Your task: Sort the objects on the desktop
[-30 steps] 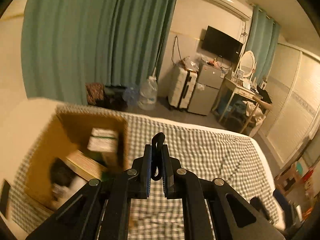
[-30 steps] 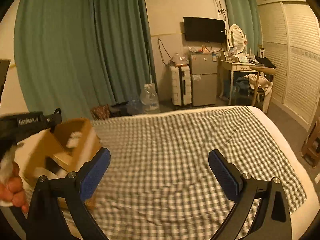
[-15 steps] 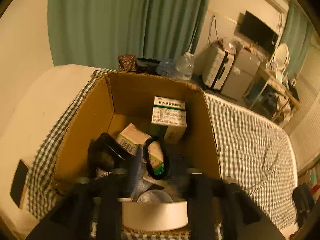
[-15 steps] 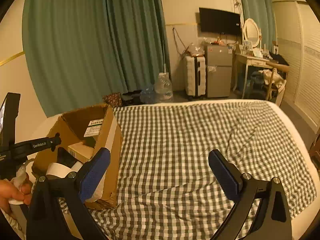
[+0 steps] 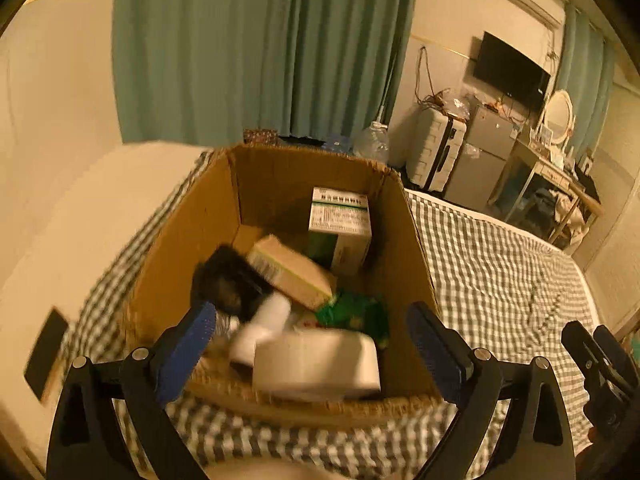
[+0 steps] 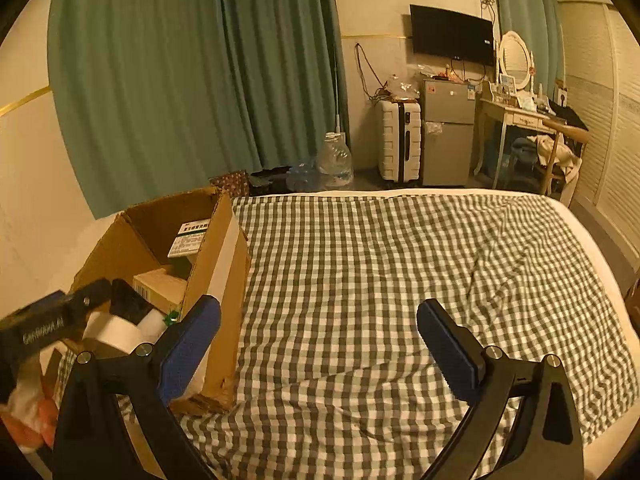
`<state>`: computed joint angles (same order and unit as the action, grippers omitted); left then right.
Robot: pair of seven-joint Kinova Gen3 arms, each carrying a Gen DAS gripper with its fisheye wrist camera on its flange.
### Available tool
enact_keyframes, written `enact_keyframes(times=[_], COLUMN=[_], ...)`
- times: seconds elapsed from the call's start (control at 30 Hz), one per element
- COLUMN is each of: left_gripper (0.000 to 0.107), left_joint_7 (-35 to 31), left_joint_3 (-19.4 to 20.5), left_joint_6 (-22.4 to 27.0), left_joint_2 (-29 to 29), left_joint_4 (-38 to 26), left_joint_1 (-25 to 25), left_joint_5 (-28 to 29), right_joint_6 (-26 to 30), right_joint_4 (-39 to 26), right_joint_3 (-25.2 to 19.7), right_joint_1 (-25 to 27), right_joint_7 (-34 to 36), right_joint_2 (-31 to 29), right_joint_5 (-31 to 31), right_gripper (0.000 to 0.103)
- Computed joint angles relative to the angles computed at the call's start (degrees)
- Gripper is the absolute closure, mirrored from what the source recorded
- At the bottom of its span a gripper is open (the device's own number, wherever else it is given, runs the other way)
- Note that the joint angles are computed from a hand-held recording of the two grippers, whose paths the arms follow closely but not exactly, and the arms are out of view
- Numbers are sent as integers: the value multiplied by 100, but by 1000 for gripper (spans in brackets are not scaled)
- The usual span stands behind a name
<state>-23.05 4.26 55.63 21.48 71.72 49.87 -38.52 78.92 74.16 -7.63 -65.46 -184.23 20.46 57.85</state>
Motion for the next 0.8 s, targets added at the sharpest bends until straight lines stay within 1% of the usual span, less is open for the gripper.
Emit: enact_keyframes(times=[0.1, 0.13, 0.2, 0.27, 0.3, 0.37, 0.43, 0.47, 0.5, 0.57, 0.63, 0.73, 0.8], left_gripper=[9, 9, 8, 5, 5, 5, 5, 5, 5, 5, 5, 5, 4], left_joint_7=[-151, -147, 21, 128, 184, 256, 480, 505, 456, 331, 353, 401, 365], left_joint_3=[114, 102, 27, 32, 49, 119, 35, 80, 197, 253, 188, 142, 116], left_joint_6=[291, 355, 481, 420, 372, 301, 416, 446, 383, 355, 530, 542, 640], left_joint_2=[16, 15, -8, -69, -101, -115, -66, -47, -52, -20, 64, 76, 130], left_joint_4=[-200, -224, -205, -68, 16, 138, 169, 157, 163, 90, -49, -67, -126], left_joint_1=[-27, 37, 292, 443, 527, 609, 875, 890, 799, 722, 815, 891, 965], left_joint_5=[266, 231, -66, -332, -476, -694, -1016, -1052, -996, -829, -829, -909, -1002], right_joint_6=[117, 154, 369, 493, 445, 245, 367, 379, 362, 399, 395, 269, 216], right_joint_4=[136, 162, 143, 233, 320, 435, 437, 470, 527, 525, 520, 608, 628], right_joint_3=[-37, -63, -102, -107, -160, -300, -312, -326, -343, -366, -373, -390, -401], right_joint_1=[-136, -152, -198, -250, -213, -6, 2, -6, -15, -11, 8, 40, 60], right_joint_7=[-190, -208, -227, -409, -510, -455, -424, -436, -453, -397, -345, -400, -411], right_joint_2=[-89, -111, -109, -159, -208, -342, -323, -325, -339, -316, -315, -364, -363], right_joint_5=[86, 96, 66, 55, 34, -240, -334, -315, -282, -272, -292, -291, -301], right_gripper=[1, 1, 1, 0, 0, 0, 0, 0, 0, 0, 0, 0, 0])
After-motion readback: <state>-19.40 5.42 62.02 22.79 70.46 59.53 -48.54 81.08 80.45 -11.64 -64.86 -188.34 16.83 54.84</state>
